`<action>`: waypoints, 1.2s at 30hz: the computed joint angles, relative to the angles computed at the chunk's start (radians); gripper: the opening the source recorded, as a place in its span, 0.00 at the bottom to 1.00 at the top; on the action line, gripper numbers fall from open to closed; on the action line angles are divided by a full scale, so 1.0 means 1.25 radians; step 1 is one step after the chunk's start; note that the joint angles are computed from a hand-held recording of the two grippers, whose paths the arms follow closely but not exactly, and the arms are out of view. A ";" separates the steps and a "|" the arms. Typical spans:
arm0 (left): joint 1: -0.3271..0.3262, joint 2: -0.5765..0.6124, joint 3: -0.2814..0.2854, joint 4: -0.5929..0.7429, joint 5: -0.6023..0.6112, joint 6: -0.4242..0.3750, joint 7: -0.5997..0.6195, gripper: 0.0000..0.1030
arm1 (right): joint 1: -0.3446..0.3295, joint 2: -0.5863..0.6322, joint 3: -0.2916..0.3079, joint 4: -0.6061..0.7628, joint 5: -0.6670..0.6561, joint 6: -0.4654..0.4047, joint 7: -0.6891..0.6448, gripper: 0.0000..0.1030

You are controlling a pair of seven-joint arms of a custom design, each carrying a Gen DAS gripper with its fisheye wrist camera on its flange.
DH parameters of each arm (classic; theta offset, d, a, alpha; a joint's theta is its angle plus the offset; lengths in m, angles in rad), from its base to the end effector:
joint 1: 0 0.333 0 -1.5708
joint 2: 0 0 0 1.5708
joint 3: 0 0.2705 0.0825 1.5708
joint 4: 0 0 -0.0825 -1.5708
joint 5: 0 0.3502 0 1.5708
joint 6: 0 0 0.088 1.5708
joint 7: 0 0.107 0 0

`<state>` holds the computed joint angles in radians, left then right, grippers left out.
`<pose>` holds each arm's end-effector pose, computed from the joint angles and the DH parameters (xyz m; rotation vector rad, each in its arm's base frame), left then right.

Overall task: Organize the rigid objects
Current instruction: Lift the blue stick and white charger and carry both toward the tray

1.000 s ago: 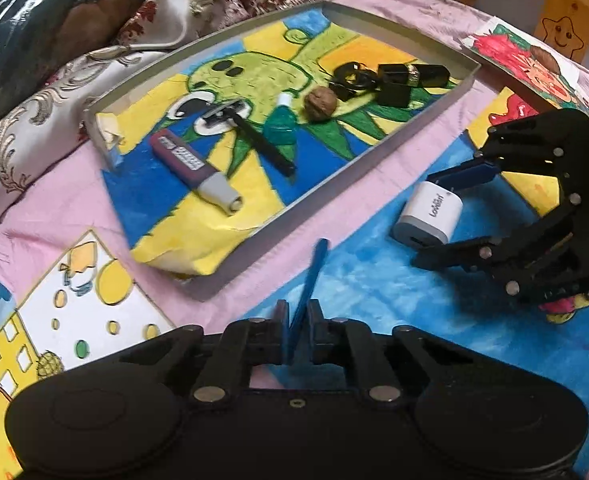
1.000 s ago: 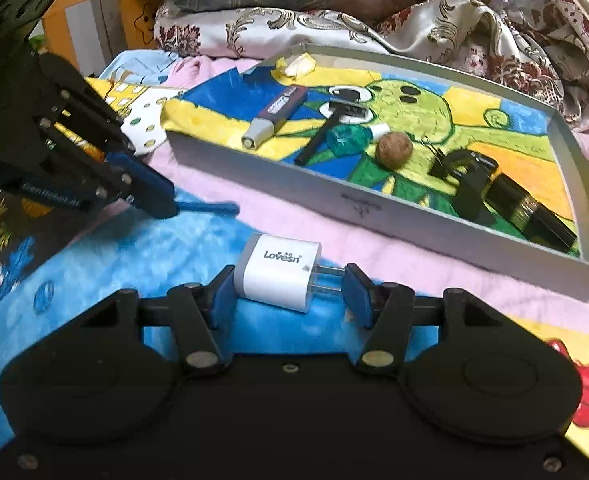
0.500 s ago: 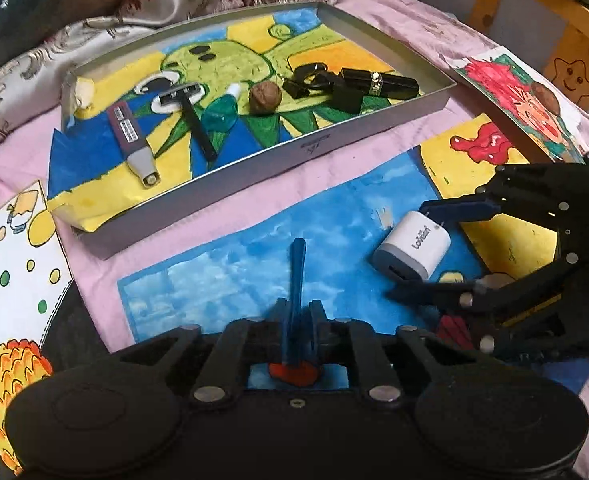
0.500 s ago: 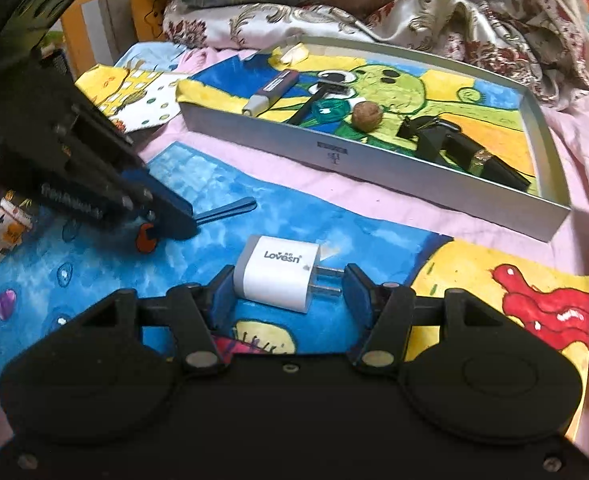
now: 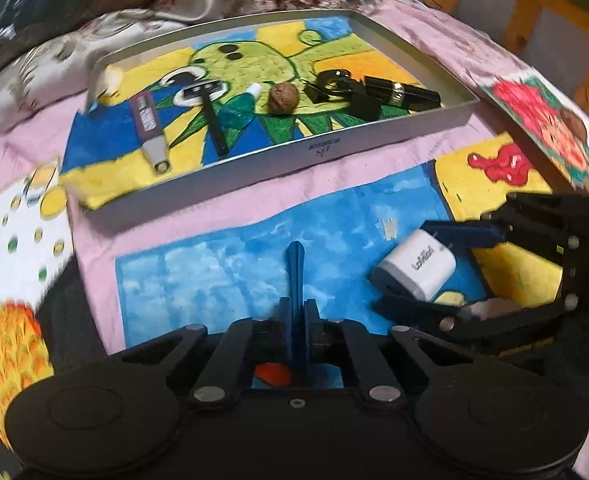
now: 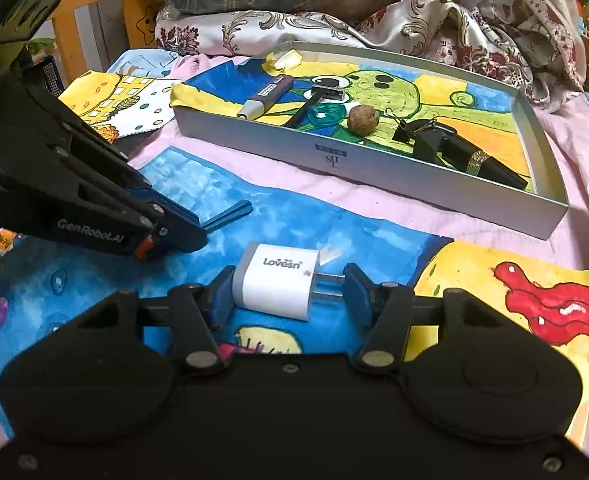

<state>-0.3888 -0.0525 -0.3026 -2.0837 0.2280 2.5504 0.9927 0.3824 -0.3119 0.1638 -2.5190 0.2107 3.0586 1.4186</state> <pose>0.4191 -0.3535 0.4749 -1.6905 2.2294 -0.6870 0.4035 0.2296 0.4672 -2.0298 1.1889 -0.5318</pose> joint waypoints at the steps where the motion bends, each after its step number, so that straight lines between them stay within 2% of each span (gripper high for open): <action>1: 0.000 -0.007 -0.001 -0.007 -0.006 0.004 -0.022 0.05 | -0.007 -0.007 0.008 -0.006 -0.010 0.001 0.001 0.47; 3: -0.002 -0.030 -0.002 -0.030 -0.019 0.022 -0.061 0.04 | -0.010 -0.024 0.016 -0.018 -0.022 0.001 -0.002 0.46; 9: 0.000 -0.105 -0.026 -0.086 0.079 0.039 -0.201 0.04 | -0.035 -0.089 0.055 -0.055 -0.061 0.020 0.014 0.46; 15: 0.027 -0.161 -0.084 -0.077 0.272 -0.005 -0.370 0.04 | -0.052 -0.166 0.078 -0.089 -0.059 0.049 0.059 0.47; 17: 0.035 -0.171 -0.103 -0.060 0.345 -0.027 -0.426 0.05 | -0.060 -0.189 0.087 -0.101 -0.052 0.072 0.079 0.47; 21: 0.044 -0.175 -0.120 -0.022 0.449 -0.045 -0.517 0.05 | -0.030 -0.209 0.063 -0.129 -0.028 0.173 0.080 0.47; 23: 0.048 -0.168 -0.129 0.003 0.502 -0.062 -0.550 0.05 | -0.048 -0.212 0.082 -0.134 -0.014 0.217 0.083 0.47; 28: 0.042 -0.130 -0.134 0.059 0.621 -0.086 -0.611 0.05 | -0.070 -0.182 0.087 -0.121 0.021 0.313 0.060 0.47; 36: 0.007 -0.004 -0.095 0.167 0.779 -0.154 -0.720 0.05 | -0.151 -0.031 0.124 0.035 0.091 0.367 -0.046 0.47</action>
